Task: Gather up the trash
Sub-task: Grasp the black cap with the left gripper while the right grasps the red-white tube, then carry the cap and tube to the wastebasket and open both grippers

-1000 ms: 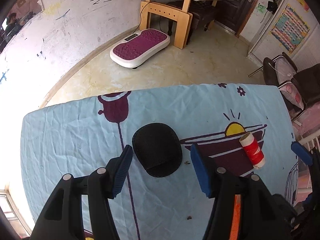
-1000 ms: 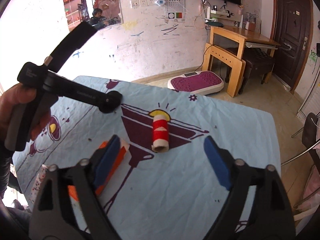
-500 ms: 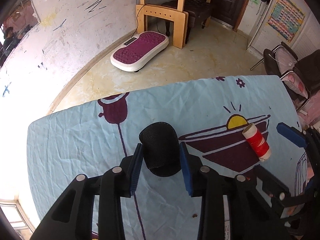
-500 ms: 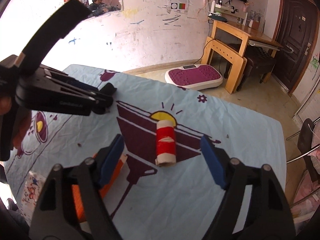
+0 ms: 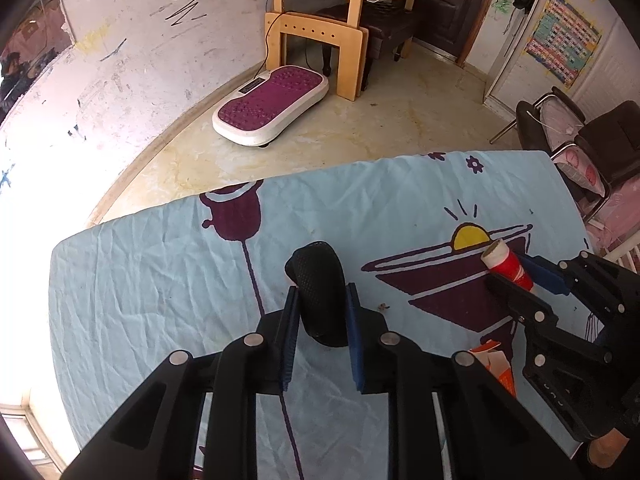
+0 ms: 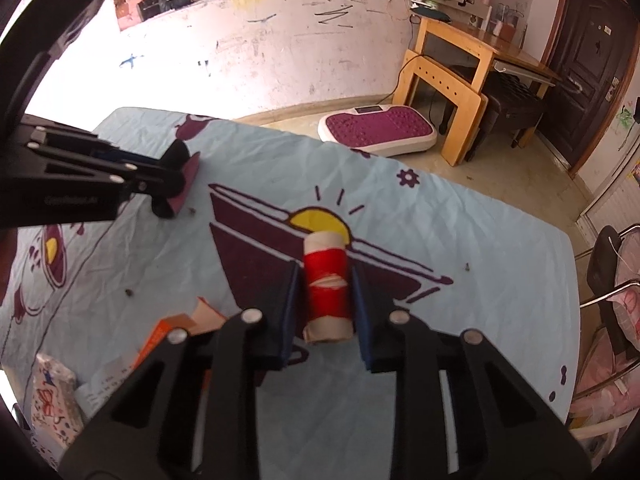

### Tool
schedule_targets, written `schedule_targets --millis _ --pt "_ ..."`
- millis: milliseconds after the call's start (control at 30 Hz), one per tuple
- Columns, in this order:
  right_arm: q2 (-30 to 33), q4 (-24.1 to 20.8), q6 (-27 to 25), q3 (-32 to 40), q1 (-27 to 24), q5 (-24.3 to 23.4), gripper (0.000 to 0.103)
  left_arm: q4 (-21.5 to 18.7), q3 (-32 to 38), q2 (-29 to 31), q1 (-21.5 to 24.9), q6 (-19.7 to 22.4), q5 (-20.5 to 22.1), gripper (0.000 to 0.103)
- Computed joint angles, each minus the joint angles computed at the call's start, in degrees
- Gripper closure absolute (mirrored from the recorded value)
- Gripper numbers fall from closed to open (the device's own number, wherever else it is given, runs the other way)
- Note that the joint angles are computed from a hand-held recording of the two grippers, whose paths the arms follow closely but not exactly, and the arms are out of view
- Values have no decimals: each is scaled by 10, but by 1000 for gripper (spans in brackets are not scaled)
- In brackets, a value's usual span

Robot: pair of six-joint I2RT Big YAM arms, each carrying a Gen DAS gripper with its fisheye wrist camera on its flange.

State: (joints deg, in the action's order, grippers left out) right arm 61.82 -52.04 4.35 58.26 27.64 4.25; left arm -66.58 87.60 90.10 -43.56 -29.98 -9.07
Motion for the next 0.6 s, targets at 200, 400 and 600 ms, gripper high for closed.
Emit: schedule_targets --millis 200,400,600 --pt "0 2 3 0 5 1 83 10 -10 -10 1 5 4 85" --pt "-12 10 14 -4 0 -7 83 21 -25 -30 3 8 8 85" --pt "-40 12 19 -14 -7 -5 83 22 -27 -46 1 4 6 86"
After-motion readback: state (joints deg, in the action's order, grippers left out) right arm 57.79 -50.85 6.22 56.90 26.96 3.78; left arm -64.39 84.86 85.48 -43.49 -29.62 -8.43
